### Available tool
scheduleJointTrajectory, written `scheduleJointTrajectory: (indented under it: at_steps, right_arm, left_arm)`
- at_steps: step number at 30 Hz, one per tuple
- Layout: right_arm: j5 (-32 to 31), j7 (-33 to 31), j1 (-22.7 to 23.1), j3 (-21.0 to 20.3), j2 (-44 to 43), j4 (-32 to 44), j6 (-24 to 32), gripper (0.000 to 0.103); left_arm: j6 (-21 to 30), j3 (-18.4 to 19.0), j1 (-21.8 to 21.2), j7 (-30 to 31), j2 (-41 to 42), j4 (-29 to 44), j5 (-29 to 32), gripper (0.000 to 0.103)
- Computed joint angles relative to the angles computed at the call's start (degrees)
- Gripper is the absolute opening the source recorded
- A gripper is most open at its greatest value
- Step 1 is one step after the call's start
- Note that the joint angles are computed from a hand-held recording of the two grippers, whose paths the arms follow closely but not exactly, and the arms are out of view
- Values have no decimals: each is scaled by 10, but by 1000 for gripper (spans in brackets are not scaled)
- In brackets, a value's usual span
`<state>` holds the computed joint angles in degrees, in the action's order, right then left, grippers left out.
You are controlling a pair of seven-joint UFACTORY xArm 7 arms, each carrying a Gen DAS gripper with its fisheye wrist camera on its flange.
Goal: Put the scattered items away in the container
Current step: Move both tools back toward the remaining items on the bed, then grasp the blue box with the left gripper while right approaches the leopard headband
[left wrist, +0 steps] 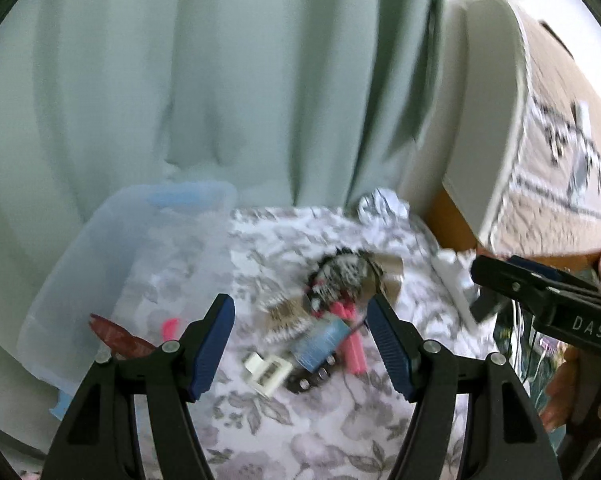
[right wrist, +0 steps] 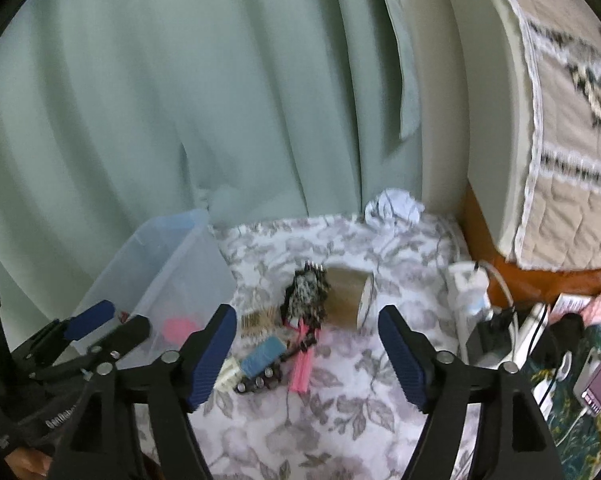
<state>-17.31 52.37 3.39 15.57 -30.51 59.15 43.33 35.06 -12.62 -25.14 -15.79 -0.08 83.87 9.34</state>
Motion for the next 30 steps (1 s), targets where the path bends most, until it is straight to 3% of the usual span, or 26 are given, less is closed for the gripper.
scheduleJointTrajectory:
  at_steps: [6,18,21,30]
  right_arm:
    - [36,-7,17,-20,-15,-44,-10,81]
    - [71,-5,10,-35,-16,-91,-32,82]
    - [79,-13,13,-42,-8,-93,-32,82]
    - [94,-31,20,-51,21,-95,-61,82]
  left_arm:
    - [41,-8,-13,54,20,4,-52,70]
    - [74,-10,-27,122,54,8,-111,70]
    - [77,-9,-31,122,63,9,-105,70]
    - [79,8,-44,53,96,32,-10,70]
